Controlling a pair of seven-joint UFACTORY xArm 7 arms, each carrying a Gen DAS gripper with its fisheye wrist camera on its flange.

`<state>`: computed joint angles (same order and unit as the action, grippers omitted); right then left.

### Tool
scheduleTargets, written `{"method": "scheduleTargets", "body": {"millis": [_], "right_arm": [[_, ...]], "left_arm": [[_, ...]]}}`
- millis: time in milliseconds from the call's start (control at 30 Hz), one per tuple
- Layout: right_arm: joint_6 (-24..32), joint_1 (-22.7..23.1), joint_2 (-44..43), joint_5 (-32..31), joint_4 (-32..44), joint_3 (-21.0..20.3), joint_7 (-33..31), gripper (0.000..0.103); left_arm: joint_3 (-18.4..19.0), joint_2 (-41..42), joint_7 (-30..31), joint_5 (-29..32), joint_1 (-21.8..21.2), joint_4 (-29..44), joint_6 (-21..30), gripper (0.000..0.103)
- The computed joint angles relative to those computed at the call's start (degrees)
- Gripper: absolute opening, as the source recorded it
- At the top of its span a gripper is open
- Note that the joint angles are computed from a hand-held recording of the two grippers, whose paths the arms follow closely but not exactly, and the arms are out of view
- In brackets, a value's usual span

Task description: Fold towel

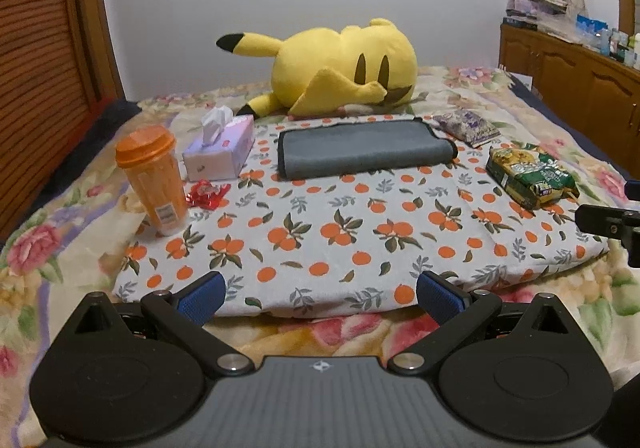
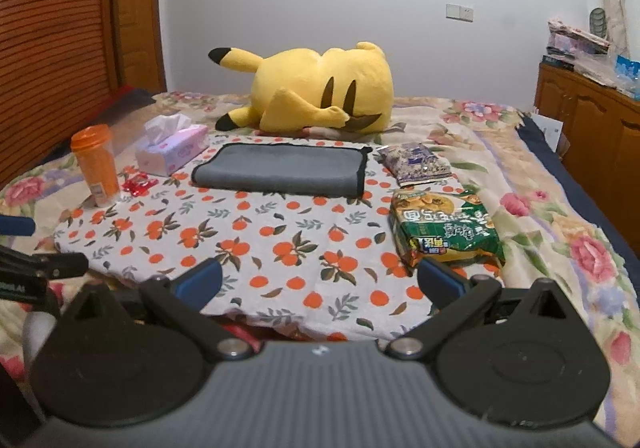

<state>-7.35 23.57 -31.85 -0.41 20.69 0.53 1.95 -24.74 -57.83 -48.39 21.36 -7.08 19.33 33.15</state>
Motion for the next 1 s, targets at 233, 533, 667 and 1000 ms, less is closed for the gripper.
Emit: {"method": "scheduleTargets", "body": {"millis": [233,533,667,1000], "right_arm": [[-1.28,-1.23,-0.29,-0.08,-0.70,1.01,0.65,0.103],[-5.66,-2.32,-0.70,-0.73,-2.12,1.35,2.83,0.103],[-6.96,-2.70,-0.62,-1.47,-2.41,1.24,3.54,0.103],[-9.33,-3.86,-0.71,-2.96,-3.11,1.89,4.79,0.103]], "left_arm": [[-1.61,-2.91,-1.39,1.26,0.70,-0.74,-1.15,0.103],[-2.47,-5.39,-2.91,1.80,1.72,-1.92,-3.49,0.103],[-2.69,-6.12,-3.45,1.67,2.27,-2.32,-4.27,0.103],[-3.74,-8.18,-4.20,2.07,3.38,-3.04,-5.31,0.103]]}}
